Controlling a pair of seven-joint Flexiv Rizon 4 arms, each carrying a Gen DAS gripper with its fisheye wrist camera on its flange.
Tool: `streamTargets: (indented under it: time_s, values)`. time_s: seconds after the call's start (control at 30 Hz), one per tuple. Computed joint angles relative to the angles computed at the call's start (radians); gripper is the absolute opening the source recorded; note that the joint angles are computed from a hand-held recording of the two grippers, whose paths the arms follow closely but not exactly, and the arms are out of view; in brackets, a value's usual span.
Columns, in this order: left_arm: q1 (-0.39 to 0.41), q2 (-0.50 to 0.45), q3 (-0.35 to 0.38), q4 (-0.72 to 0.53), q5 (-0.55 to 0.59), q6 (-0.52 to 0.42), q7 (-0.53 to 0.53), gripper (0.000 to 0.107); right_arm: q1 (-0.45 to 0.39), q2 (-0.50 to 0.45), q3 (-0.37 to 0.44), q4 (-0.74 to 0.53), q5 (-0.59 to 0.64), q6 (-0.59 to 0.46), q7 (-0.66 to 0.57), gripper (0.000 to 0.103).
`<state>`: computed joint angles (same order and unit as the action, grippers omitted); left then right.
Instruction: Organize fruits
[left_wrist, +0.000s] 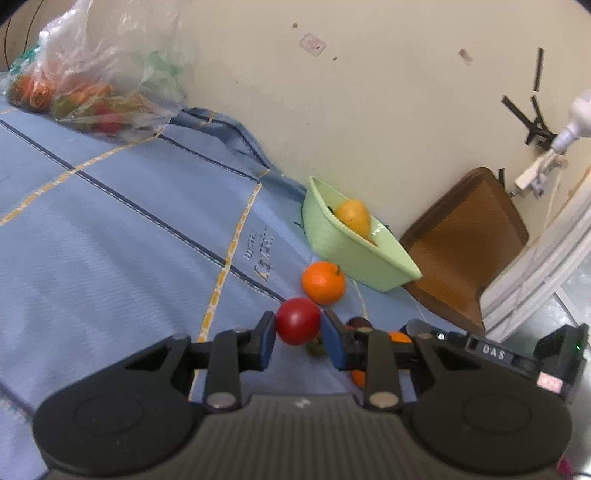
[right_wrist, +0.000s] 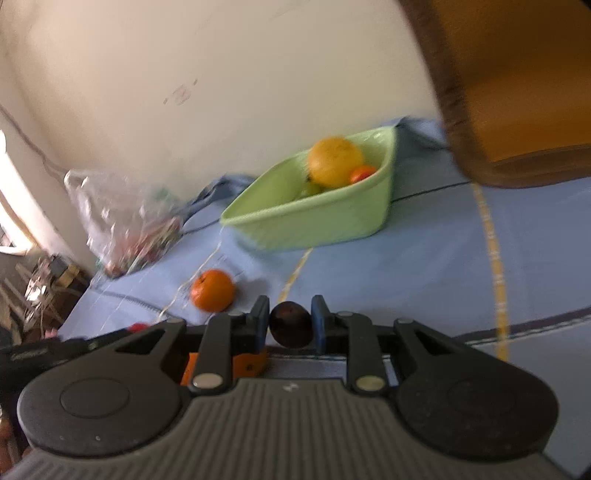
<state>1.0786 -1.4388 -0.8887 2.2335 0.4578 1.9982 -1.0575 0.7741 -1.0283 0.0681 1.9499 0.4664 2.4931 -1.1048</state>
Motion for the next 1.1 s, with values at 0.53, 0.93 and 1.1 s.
streamTargets:
  time_s: [0.53,0.93,1.1]
  values:
    - [0.074,0.003,0.109,0.244,0.068,-0.047,0.368,0.028,0.162,0.018,0.103,0.205,0.122,0.185,-0.031,0.027]
    - [-0.036,0.017,0.188,0.244,0.108,0.135,0.346,0.034,0.302,-0.023,0.061,0.044,0.391,0.129,-0.355,0.034]
    - [-0.087,0.043,0.207,0.227,0.132,0.160,0.305,0.034,0.295,-0.040,0.083,0.014,0.420,0.147,-0.419,0.034]
